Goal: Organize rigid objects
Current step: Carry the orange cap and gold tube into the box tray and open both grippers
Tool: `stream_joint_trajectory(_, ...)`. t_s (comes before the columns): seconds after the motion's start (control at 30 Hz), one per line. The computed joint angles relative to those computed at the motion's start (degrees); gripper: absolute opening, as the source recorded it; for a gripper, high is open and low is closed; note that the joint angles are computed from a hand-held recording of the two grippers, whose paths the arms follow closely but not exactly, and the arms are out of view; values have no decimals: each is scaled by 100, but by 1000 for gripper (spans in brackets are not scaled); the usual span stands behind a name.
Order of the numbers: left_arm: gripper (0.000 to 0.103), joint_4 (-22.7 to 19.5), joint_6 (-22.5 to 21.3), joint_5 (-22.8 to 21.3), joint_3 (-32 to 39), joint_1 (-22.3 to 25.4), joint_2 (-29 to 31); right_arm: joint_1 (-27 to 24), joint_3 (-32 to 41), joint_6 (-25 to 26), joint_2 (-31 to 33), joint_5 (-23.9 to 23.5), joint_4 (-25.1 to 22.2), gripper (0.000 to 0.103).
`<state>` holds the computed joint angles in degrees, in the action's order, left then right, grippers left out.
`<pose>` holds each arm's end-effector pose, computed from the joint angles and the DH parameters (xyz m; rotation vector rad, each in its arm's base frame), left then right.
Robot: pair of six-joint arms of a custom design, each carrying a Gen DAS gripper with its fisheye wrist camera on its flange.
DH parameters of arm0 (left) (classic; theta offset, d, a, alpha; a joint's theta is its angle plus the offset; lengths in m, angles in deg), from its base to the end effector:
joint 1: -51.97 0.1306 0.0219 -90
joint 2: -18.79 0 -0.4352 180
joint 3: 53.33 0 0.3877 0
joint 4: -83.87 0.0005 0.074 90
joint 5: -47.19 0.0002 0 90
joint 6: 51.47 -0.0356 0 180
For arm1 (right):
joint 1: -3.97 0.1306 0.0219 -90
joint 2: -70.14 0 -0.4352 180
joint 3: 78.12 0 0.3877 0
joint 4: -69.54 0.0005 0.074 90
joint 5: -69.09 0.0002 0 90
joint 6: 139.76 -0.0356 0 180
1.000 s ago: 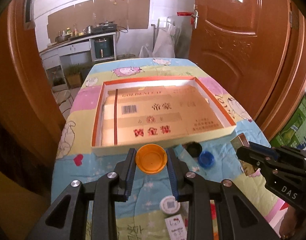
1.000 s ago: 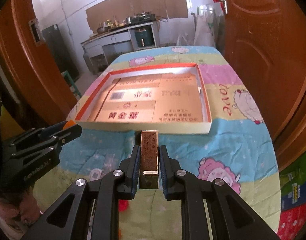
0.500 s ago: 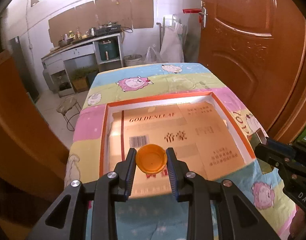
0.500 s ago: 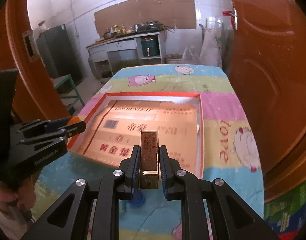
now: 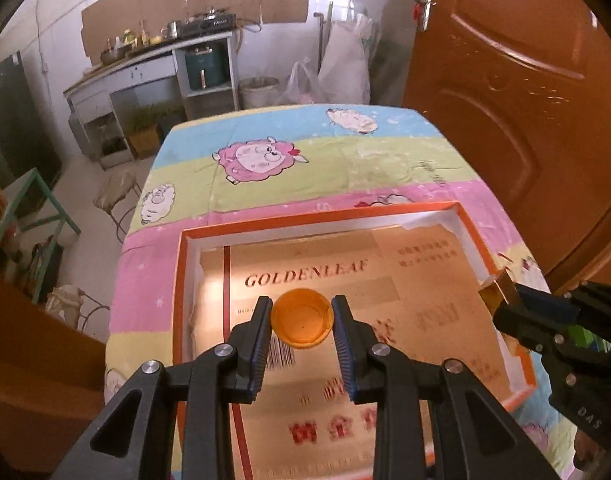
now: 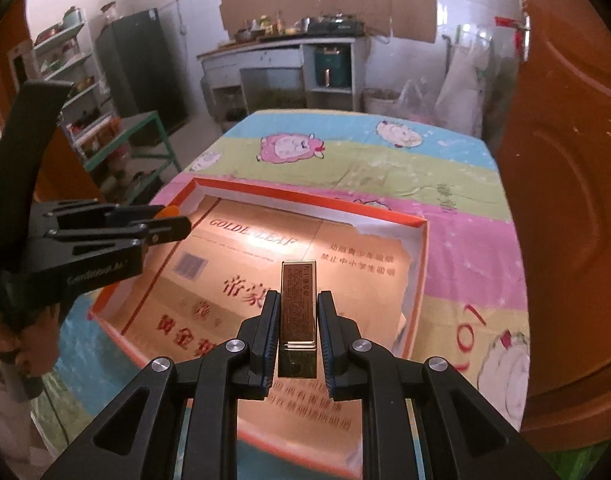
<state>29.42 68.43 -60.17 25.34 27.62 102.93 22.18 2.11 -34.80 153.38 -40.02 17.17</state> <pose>0.3844 -0.1629 0.4330 -0.2271 2.5328 0.0340 0.3944 0.1415 0.4537 -0.8437 2.3709 0.4451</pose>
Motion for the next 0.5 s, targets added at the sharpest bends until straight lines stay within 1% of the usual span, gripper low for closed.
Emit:
stream_joint_trajectory(0.07, 31, 40, -24, 194, 62, 142, 158, 25, 94, 46, 173, -6, -16, 19)
stream_joint_trajectory(0.13, 31, 77, -30, 297, 78, 224, 252, 56, 185, 87, 329, -15, -35, 19)
stream_joint_trajectory(0.3, 30, 127, -65, 431, 128, 390, 497, 187, 389, 130, 691, 177, -48, 19)
stream_joint_trajectory(0.5, 30, 209, -96, 566, 139, 535, 677, 230, 573, 44, 1022, 252, -104, 19)
